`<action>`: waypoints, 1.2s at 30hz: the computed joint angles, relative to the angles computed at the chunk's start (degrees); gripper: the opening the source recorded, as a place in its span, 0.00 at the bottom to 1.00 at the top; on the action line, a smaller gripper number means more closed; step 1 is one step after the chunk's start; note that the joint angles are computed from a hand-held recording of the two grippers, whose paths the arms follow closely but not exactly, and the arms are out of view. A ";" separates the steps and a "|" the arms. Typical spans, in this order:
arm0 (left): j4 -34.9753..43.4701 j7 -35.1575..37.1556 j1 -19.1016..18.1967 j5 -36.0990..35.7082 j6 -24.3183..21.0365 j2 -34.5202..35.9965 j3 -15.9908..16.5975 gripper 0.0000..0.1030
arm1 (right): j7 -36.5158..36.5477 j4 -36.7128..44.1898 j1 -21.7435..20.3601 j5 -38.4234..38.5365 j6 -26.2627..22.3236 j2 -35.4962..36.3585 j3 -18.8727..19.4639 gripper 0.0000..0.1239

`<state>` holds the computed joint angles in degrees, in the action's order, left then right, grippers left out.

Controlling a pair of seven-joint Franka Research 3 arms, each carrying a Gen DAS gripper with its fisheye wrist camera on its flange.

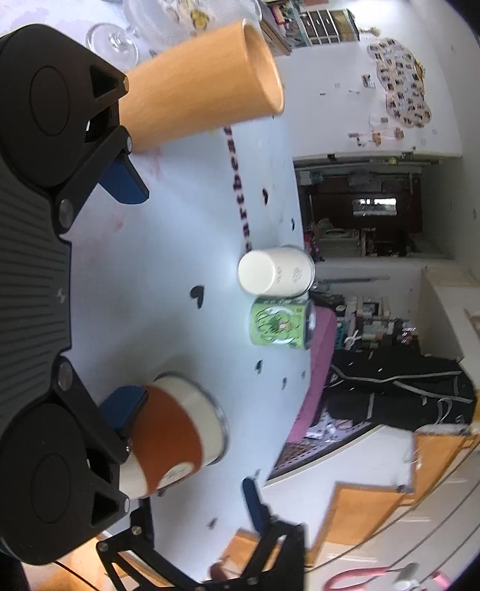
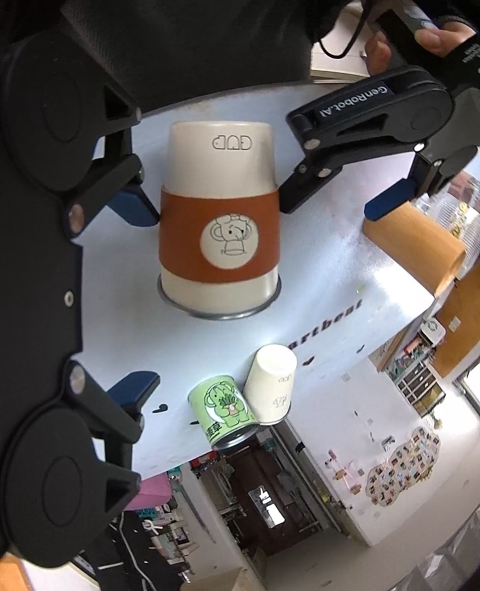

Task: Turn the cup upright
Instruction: 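Rotate the right gripper to swing the steel cup upright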

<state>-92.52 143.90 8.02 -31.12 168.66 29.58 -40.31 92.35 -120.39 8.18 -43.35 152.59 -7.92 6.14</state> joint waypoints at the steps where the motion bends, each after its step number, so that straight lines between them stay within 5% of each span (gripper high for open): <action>1: 0.02 0.29 1.48 -1.25 -1.34 -0.19 -1.33 1.00 | 0.95 -0.67 -0.19 0.02 0.64 -0.62 -0.17 0.70; 4: 0.39 2.86 5.13 -7.08 -7.83 -1.21 -4.28 0.99 | 4.29 -3.05 -1.28 2.93 3.62 -2.68 -0.84 0.73; 9: 0.60 5.58 5.71 -13.22 -16.53 -2.85 -4.18 0.93 | 12.23 -6.00 -3.42 13.90 6.88 -4.94 -0.73 0.73; 14: 4.07 1.02 2.31 -12.42 -29.37 -1.85 0.09 0.87 | 16.67 -8.46 -3.33 28.57 10.48 -5.82 -1.76 0.73; 20: 9.61 -8.36 -4.72 -9.20 -36.74 0.54 7.35 0.79 | 16.56 -9.99 -3.20 39.04 14.41 -5.25 -2.18 0.72; 24: 13.74 -14.78 -8.99 -8.03 -40.37 2.69 12.01 0.61 | 13.51 -10.21 -0.84 47.70 14.95 -4.85 -3.87 0.71; 30: 12.91 -13.94 -10.65 -10.79 -40.75 1.71 14.73 0.60 | -2.81 -10.19 10.62 77.55 16.73 -4.17 -12.12 0.72; 36: 12.27 -11.84 -11.36 -11.40 -40.03 1.21 15.62 0.60 | -6.88 -4.71 11.42 93.79 13.65 0.40 -12.01 0.72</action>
